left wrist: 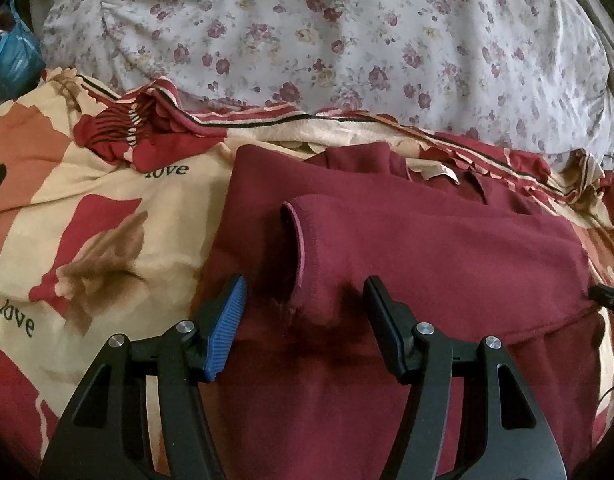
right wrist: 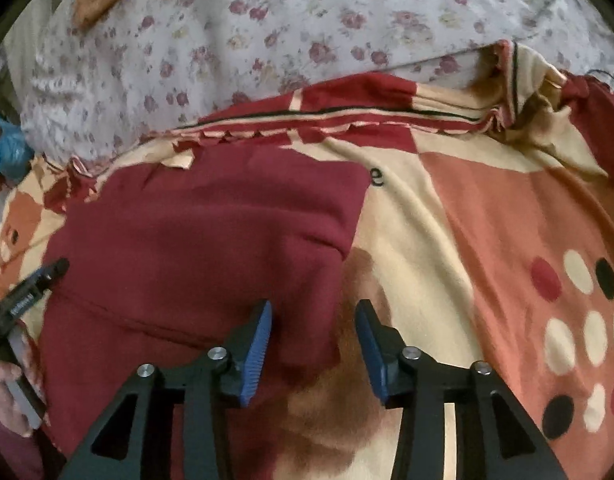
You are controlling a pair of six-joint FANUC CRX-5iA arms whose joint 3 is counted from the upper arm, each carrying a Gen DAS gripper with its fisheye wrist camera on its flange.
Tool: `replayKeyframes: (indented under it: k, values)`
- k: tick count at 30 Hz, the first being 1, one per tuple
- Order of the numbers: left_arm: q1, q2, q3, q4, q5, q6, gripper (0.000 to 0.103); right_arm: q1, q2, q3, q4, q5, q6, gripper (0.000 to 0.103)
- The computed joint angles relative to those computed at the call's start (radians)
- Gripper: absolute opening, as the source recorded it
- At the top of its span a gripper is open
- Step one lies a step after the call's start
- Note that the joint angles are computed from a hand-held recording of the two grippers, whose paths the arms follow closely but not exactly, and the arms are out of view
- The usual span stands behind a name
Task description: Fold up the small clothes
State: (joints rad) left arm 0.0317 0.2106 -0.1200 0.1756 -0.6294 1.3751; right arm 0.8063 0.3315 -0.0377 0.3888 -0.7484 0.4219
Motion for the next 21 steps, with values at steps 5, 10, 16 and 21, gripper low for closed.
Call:
replayKeyframes:
  k: [5, 10, 16, 21]
  values:
    - [0.010, -0.042, -0.033, 0.023, -0.015, -0.019, 0.061, 0.029, -0.041, -0.037, 0.033, -0.011, -0.028, 0.044]
    - [0.025, -0.098, -0.079, 0.030, -0.030, -0.033, 0.061, 0.051, -0.082, -0.036, -0.090, -0.032, 0.079, 0.048]
    - [0.091, -0.221, -0.219, 0.163, -0.088, -0.195, 0.061, 0.077, -0.163, -0.042, -0.324, -0.099, 0.330, 0.053]
    - [0.156, -0.327, -0.328, 0.226, -0.191, -0.287, 0.061, 0.156, -0.263, -0.144, -0.347, -0.103, 0.317, 0.062]
